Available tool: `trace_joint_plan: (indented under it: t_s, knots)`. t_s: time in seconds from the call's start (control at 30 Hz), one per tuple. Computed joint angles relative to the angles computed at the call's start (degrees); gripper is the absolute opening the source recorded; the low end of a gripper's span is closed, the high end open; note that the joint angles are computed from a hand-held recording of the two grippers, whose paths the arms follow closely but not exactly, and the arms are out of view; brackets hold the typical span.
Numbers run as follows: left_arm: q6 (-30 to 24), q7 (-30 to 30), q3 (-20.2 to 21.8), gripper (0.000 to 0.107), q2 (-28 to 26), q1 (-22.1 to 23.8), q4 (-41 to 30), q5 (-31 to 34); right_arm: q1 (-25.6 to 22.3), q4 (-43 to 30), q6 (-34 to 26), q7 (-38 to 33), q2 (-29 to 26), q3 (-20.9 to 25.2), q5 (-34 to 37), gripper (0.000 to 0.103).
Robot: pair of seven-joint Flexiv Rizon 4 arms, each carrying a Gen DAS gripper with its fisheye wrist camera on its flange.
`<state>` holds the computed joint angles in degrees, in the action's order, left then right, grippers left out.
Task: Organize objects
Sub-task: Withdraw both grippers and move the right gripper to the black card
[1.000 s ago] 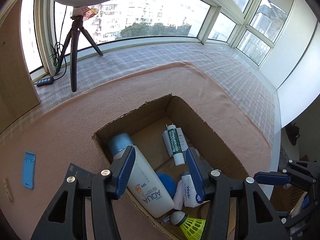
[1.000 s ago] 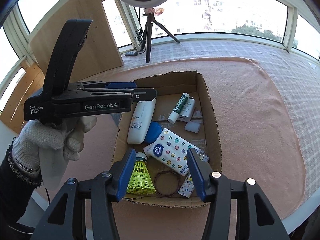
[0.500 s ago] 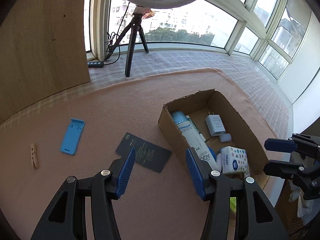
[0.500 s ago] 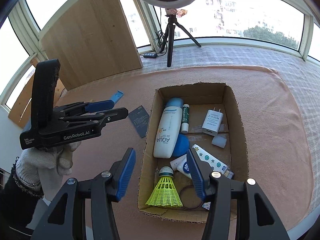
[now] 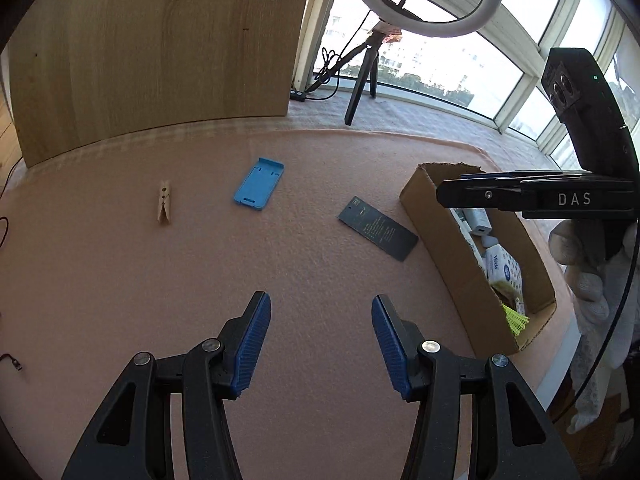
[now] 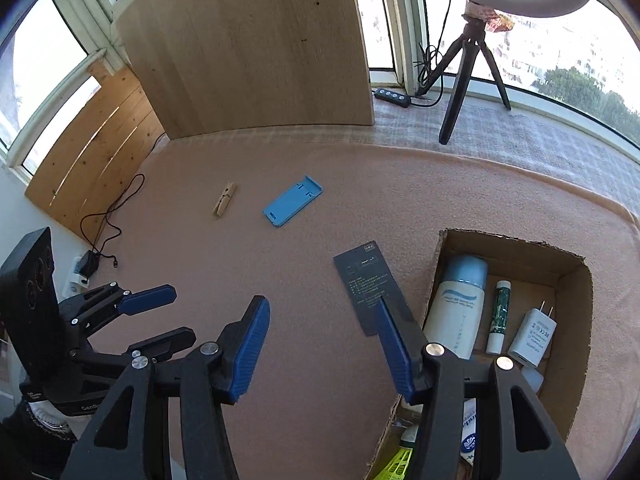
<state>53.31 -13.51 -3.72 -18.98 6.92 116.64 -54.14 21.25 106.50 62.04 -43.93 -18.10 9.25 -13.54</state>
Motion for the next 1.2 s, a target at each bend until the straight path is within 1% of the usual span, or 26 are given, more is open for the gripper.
trace_joint_plan:
  t_s: [0.07, 0.2, 0.33, 0.4, 0.5, 0.57, 0.67, 0.77, 0.87, 1.0, 1.07, 1.13, 1.17, 1.2]
  knots:
    - [-0.2, 0.1, 0.6, 0.056, 0.4, 0.6, 0.7, -0.1, -0.8, -3.4, -2.5, -3.3, -2.7, 1.0, 2.1, 0.051]
    - [-1.8, -0.3, 1.7, 0.056, 0.9, 1.9, 1.0, 0.2, -1.3, -8.8, -7.2, -6.1, -7.3, 0.6, 3.8, 0.051]
    - [-1.4, -0.6, 2.0, 0.056, 0.9, 2.8, 0.9, -0.9, -2.2, -14.7, -13.1, -8.8, -12.0, 1.2, 6.9, 0.051]
    - [-1.7, -0.8, 2.2, 0.056, 0.8, 3.3, 0.6, -1.2, -2.0, -16.8, -15.6, -9.6, -13.6, 0.8, 7.3, 0.051]
    - [-2.9, -0.8, 2.4, 0.056, 0.5, 4.0, 0.2, -1.0, -0.7, -18.3, -17.8, -9.0, -15.0, -0.9, 5.4, 0.051]
    - [-2.8, -1.0, 2.5, 0.056, 0.1, 4.2, -0.1, -1.0, -0.4, -19.2, -18.9, -8.6, -15.7, -1.5, 4.7, 0.051]
    - [-3.1, -1.4, 2.5, 0.056, -0.2, 4.7, -0.4, -1.1, -0.4, -20.4, -19.7, -9.0, -16.7, -1.6, 4.3, 0.051]
    - [-3.2, -0.9, 2.3, 0.056, -0.2, 4.8, -0.6, -1.3, -1.0, -21.5, -19.9, -9.5, -17.5, -1.0, 5.8, 0.051]
    - [-3.2, -0.5, 2.2, 0.056, -0.3, 4.9, -0.8, -1.6, -0.8, -22.6, -21.3, -9.9, -18.1, -1.2, 5.5, 0.051]
    - [-3.5, -0.4, 2.1, 0.056, -0.3, 5.0, -1.0, -1.9, -1.4, -26.1, -26.1, -12.2, -20.0, -0.5, 7.0, 0.051]
    - [-3.5, -0.2, 2.2, 0.056, -0.1, 5.0, -0.9, -2.0, -0.9, -26.6, -27.1, -12.2, -20.5, -1.2, 6.3, 0.052]
    - [-3.6, -0.1, 2.3, 0.056, -0.1, 5.0, -0.8, -2.0, -1.2, -28.0, -28.7, -13.1, -21.1, -1.1, 6.8, 0.053]
    - [-3.7, -0.2, 2.3, 0.056, -0.1, 5.1, -1.0, -2.0, -1.2, -28.4, -29.1, -13.5, -21.4, -1.1, 6.8, 0.056]
    - [-3.8, -0.3, 2.4, 0.056, -0.1, 5.1, -1.0, -2.0, -0.8, -28.7, -29.7, -13.4, -21.5, -1.6, 6.2, 0.056]
